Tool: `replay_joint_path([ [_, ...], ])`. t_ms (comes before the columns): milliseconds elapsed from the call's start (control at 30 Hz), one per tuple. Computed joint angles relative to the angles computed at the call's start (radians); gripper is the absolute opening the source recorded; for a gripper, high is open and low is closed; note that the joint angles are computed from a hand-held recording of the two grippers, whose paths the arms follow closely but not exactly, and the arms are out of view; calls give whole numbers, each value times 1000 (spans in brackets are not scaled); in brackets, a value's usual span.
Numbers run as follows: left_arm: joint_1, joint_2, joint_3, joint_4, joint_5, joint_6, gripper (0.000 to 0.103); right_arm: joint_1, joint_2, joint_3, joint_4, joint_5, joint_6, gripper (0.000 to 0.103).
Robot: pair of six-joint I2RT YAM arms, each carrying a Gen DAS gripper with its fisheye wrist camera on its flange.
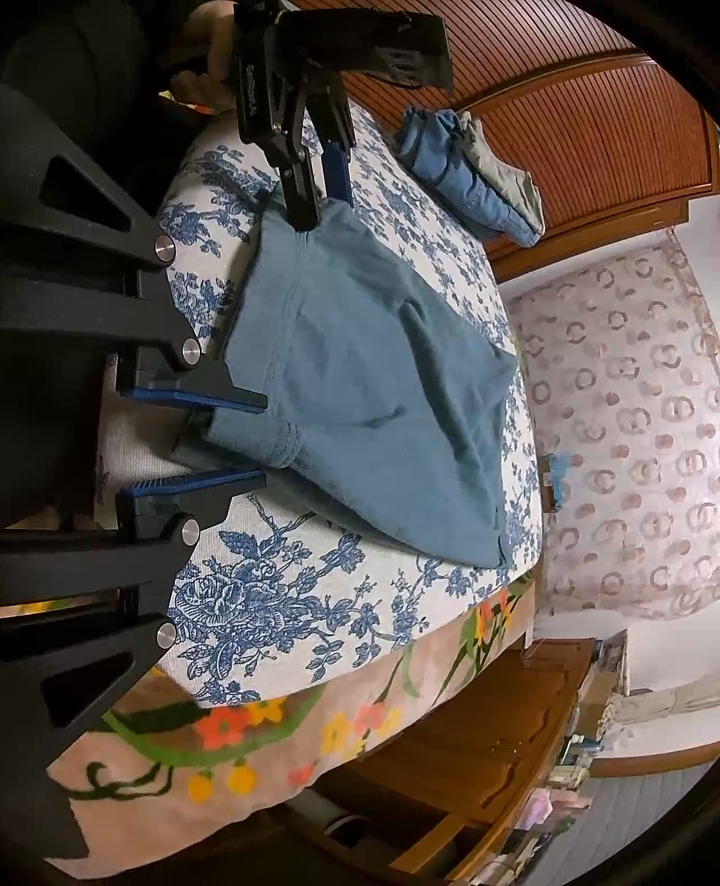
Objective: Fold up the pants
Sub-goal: 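Grasp the teal shorts' leg hem with the left tool while the right tool holds the other hem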
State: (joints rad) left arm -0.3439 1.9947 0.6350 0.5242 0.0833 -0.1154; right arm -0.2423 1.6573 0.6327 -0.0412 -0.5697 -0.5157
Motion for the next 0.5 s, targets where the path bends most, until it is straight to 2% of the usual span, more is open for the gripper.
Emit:
replay_joint_path([
  [133, -1, 2, 0, 3, -2, 0, 64, 6, 4, 8, -3, 31, 5, 27],
  [367, -7, -4, 3, -15, 2, 0, 64, 17, -1, 4, 0, 33, 16, 30],
  [400, -7, -4, 4, -17, 11, -1, 64, 16, 1, 3, 3, 26, 15, 30],
  [500, -8, -2, 4, -13, 28, -1, 64, -2, 20, 15, -8, -18, -10, 19],
])
